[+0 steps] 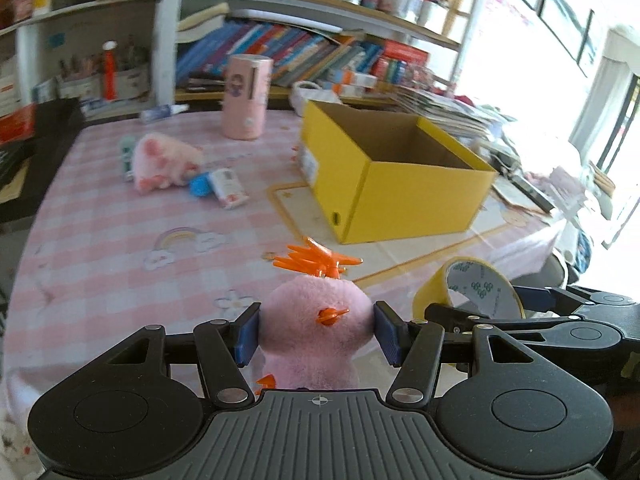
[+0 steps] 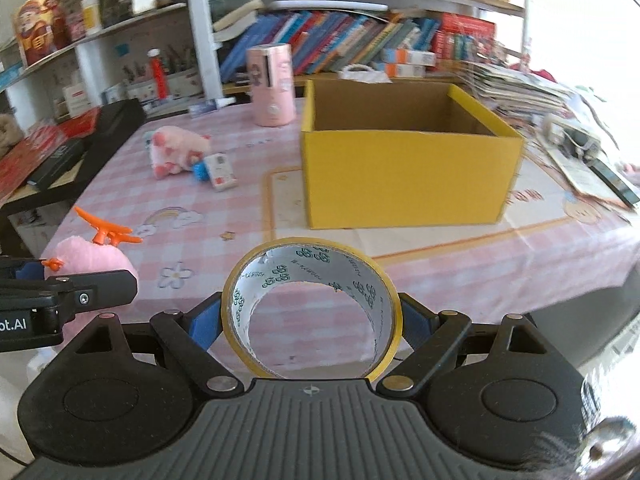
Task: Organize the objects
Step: 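Carry the pig plush and tape roll in both tools toward the yellow box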
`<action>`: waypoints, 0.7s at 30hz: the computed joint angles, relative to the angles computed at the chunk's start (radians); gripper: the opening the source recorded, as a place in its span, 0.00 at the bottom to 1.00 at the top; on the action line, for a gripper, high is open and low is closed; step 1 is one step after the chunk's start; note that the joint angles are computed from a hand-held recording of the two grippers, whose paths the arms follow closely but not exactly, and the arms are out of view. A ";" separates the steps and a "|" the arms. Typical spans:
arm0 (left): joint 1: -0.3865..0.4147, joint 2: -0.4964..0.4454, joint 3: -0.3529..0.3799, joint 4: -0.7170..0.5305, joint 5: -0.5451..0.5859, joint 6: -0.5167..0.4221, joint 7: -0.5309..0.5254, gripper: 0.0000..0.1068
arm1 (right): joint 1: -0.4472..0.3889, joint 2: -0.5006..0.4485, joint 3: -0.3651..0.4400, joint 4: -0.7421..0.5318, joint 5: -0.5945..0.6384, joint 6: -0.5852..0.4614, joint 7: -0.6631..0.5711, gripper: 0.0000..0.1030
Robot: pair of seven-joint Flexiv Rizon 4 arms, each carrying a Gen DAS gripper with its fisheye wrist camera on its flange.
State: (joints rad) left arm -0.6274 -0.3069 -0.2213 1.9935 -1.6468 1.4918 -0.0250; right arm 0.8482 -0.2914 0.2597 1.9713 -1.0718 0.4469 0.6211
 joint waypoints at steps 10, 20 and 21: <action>0.036 -0.030 -0.065 -0.017 0.166 -0.081 -0.048 0.54 | 0.003 0.074 0.049 0.070 0.119 -0.120 0.110 0.84; 0.065 -0.068 -0.116 -0.059 0.234 -0.057 -0.097 0.54 | -0.034 0.112 0.063 0.114 0.128 -0.112 0.108 0.84; 0.067 -0.073 -0.120 -0.065 0.240 -0.053 -0.102 0.54 | -0.040 0.115 0.062 0.118 0.125 -0.105 0.102 0.84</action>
State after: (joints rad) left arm -0.5600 -0.3804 -0.3412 1.9290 -1.4069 1.4392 -0.1271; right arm 0.8084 -0.1760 0.3216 2.0894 -0.9469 0.3419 0.7231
